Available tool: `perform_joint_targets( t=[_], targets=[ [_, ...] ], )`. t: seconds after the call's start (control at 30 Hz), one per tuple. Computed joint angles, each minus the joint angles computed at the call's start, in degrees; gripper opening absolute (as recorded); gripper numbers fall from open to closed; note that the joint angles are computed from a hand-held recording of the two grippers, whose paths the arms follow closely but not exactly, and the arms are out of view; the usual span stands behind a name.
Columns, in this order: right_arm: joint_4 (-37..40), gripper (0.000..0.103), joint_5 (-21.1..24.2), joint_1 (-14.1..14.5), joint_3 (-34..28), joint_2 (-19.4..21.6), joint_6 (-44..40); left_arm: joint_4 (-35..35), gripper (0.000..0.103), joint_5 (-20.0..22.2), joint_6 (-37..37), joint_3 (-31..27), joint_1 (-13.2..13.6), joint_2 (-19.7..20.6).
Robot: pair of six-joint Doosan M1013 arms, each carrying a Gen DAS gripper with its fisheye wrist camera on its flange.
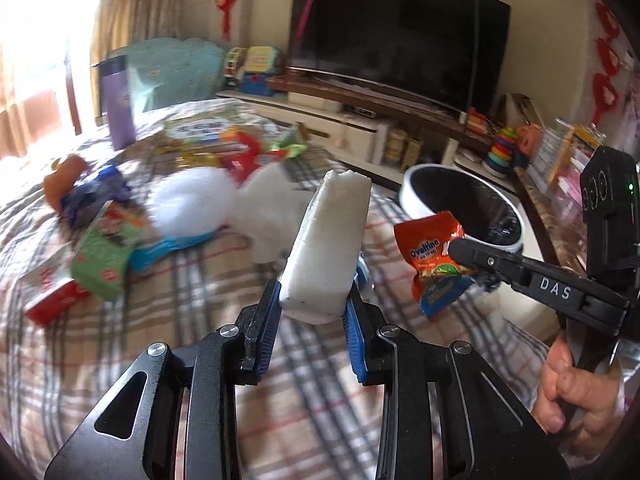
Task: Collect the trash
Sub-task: 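Carry both held items over the trash bin and open both tools to drop them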
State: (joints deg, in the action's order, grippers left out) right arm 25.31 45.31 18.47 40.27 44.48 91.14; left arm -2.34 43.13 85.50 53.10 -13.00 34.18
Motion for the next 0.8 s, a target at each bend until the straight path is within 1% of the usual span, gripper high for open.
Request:
perform_joint_targets(
  t=[0.13, 0.33, 0.47, 0.57, 0.8],
  targets=[
    [-0.7, 0.0, -2.06, -0.93, 2.71, -1.68, 1.05, -1.27, 0.029, 1.1, 2.12, -2.04, -1.08, 1.15],
    [-1.89, 0.0, -3.86, -2.18, 4.56, -2.85, 2.98, -2.78, 0.029, 2.73, 4.92, -5.75, -2.26, 3.23],
    [-2.44, 0.0, -4.77, -2.91, 5.75, -3.57, 3.82, -3.74, 0.029, 4.55, 6.45, -8.67, -2.97, 4.85],
    [-3.28, 0.0, -5.39, -3.38, 6.18, -3.93, 4.63, -4.23, 0.029, 5.59, 7.59, -10.44, -3.5, 5.86],
    [-6.2, 0.0, -5.79, -4.4, 4.95, -3.48, 7.19, -4.34, 0.029, 9.83, 8.85, -17.27, -4.59, 9.53]
  ],
)
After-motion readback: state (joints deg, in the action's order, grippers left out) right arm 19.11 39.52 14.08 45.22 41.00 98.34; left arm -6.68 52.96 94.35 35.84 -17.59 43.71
